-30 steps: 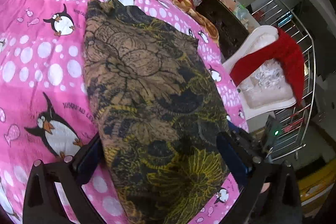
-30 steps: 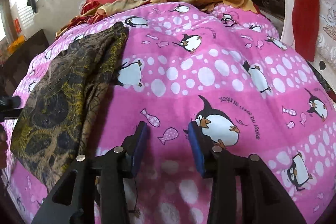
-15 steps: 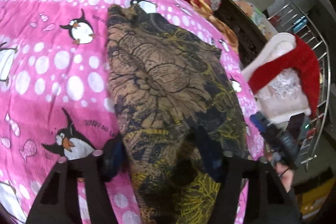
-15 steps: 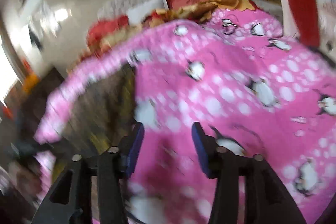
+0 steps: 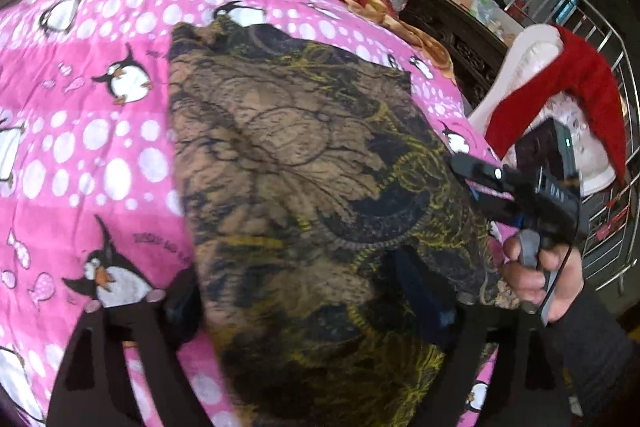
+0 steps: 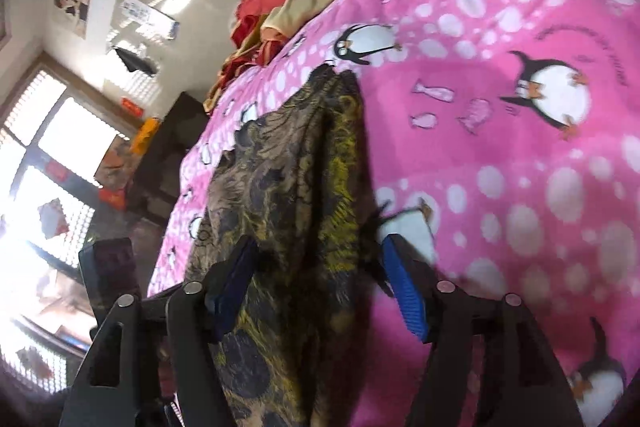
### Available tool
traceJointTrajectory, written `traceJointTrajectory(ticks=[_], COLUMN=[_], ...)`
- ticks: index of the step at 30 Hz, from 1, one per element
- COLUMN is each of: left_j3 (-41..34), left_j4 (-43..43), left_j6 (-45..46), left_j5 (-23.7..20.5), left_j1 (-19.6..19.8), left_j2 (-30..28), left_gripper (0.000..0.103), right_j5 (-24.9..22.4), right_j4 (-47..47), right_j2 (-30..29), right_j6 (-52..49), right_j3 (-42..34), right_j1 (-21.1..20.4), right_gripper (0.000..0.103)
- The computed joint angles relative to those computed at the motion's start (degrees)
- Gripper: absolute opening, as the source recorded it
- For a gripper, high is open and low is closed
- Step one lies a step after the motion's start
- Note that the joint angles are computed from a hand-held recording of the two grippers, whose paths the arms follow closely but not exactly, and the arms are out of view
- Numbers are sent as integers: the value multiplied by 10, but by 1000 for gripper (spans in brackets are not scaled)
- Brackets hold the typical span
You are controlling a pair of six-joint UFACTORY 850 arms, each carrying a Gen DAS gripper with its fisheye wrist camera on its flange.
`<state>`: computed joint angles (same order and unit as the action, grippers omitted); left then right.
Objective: Fold small clothes
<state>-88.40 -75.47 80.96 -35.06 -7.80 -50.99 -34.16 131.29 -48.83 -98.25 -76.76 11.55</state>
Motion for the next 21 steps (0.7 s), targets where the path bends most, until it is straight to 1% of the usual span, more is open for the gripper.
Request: traceJointTrajectory(ticks=[2,4,6,7,8,9,10,12,15,16,19,21], left_j3=[1,0,-5,-7,-10,-13,-14,-19,-32,-32,-23,-10], left_j4=[-23,-49,-57,-59,-61,-61,-59,-49,-31,-32,-46,-62], left_j6=[22,38,37,33,28,22,19,5,-29,-33,-15,14], left_j5=[-8,-34,-56,-65,-73,-78,-80,-83,-91,-93,-92,-84], left_j1=[1,8,15,18,20,21,22,22,24,25,26,25], left_j2=[-3,-9,-15,-17,-20,-23,-23,-24,-29,-29,-26,-20], left_gripper=[97,98,98,98,99,99,99,99,99,99,99,99], right_j5=[-23,-52,-37,-34,-28,-29,-30,-21,-7,-7,-20,-13], right_j4=[-31,-111,-153,-153,-140,-119,-96,-44,-42,-42,-14,-11], right_j2=[-14,-29,-25,-26,-28,-32,-35,-37,-39,-40,-39,-43], right_j6=[24,70,62,54,51,49,44,11,-18,-19,-45,-35], right_j3=[-17,-40,-45,-47,-48,-49,-50,-52,-62,-64,-60,-69], right_j1=[-2,-2,4,3,2,-1,-2,2,11,10,7,4], right_gripper=[54,55,55,53,50,44,41,41,42,40,37,37])
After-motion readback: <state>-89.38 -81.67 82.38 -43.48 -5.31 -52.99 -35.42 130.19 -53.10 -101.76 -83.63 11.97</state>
